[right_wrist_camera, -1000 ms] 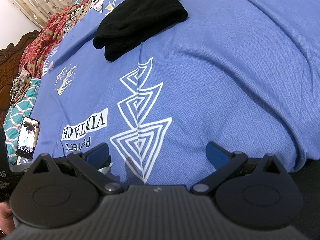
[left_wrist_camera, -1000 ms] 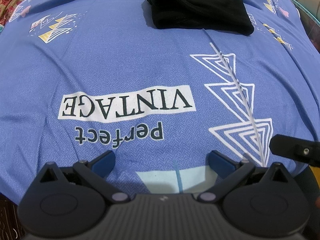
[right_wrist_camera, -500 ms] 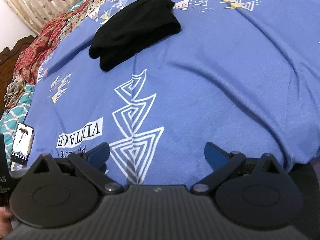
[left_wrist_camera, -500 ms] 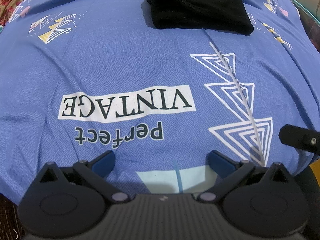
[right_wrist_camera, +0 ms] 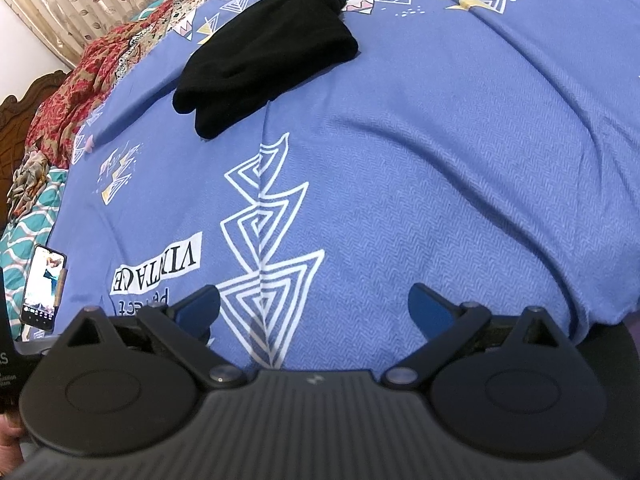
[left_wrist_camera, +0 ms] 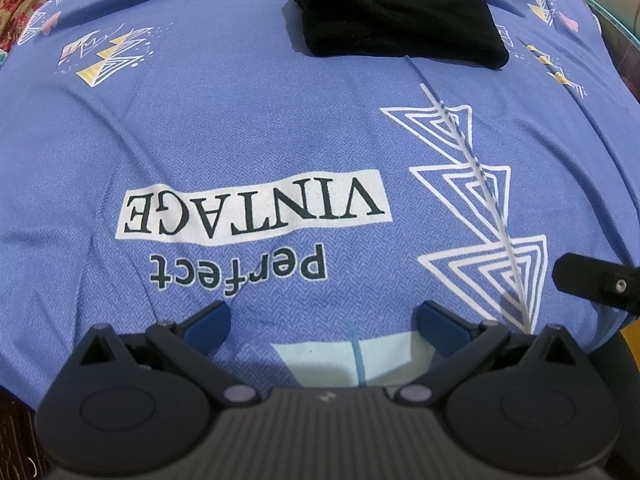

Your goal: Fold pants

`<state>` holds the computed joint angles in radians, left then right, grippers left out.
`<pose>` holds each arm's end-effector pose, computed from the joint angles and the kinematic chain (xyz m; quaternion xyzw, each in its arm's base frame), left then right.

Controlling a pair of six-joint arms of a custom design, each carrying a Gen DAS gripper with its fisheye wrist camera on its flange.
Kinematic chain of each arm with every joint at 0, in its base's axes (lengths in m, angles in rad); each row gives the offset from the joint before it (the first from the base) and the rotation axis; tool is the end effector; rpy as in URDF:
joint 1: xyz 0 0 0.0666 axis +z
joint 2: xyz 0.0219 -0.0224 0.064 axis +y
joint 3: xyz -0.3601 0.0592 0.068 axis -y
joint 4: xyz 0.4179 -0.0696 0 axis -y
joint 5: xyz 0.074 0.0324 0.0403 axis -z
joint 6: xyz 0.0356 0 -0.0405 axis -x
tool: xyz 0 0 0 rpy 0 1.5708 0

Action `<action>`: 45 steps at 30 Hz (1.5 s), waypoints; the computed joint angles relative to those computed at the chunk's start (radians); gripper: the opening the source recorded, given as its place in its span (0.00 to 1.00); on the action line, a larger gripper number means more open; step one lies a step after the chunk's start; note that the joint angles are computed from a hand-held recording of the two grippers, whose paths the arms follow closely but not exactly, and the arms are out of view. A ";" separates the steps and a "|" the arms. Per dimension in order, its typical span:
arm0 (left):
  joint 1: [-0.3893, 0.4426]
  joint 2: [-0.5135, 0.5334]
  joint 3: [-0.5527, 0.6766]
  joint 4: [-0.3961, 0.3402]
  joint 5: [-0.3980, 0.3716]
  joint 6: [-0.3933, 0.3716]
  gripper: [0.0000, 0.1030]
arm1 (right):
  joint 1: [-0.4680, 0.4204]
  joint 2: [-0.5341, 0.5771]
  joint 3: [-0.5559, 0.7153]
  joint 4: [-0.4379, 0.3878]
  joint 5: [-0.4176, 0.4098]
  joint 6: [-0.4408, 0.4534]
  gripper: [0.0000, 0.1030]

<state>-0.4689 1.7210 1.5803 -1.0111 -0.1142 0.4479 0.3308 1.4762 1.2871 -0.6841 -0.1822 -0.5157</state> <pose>0.5379 -0.2684 0.3179 -0.0016 0.9766 -0.0418 0.2109 0.5049 0.1798 0.3333 0.0554 0.9348 0.2177 0.2752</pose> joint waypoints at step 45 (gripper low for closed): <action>0.002 0.006 0.006 -0.009 0.006 -0.006 1.00 | 0.004 -0.011 -0.010 0.024 0.024 0.006 0.95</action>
<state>-0.4672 1.7268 1.5861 -1.0200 -0.1084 0.4418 0.3351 1.4652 1.2775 -0.6601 -0.1579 -0.5099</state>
